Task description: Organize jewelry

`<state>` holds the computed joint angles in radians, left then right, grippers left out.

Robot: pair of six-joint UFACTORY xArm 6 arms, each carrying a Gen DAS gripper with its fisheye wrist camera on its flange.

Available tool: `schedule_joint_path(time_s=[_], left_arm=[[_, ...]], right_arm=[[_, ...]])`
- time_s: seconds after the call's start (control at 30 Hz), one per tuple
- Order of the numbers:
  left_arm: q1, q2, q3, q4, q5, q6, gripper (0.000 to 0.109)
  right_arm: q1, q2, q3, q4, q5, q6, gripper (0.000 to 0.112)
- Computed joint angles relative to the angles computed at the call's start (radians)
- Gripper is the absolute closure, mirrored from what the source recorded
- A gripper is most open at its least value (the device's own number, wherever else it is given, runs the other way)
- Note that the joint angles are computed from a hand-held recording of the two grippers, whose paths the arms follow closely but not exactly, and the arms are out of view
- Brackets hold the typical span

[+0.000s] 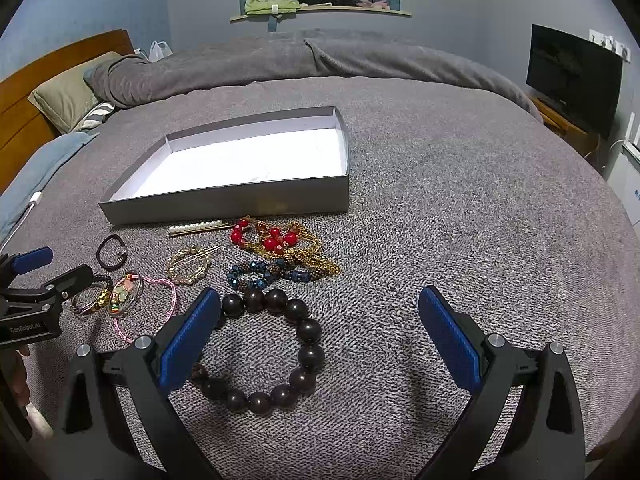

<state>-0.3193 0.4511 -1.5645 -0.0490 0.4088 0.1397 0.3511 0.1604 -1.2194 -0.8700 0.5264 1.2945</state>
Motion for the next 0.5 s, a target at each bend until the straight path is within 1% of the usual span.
schedule_joint_path(time_s=[0.4,0.5], left_arm=[[0.0,0.007,-0.009,0.016,0.005,-0.007,0.009],[0.001,0.009,-0.011,-0.009,0.008,0.014,0.009]], right_arm=[[0.0,-0.002,0.005,0.001,-0.002,0.002,0.014],[-0.002,-0.001,0.008,0.004,-0.01,0.002,0.014]])
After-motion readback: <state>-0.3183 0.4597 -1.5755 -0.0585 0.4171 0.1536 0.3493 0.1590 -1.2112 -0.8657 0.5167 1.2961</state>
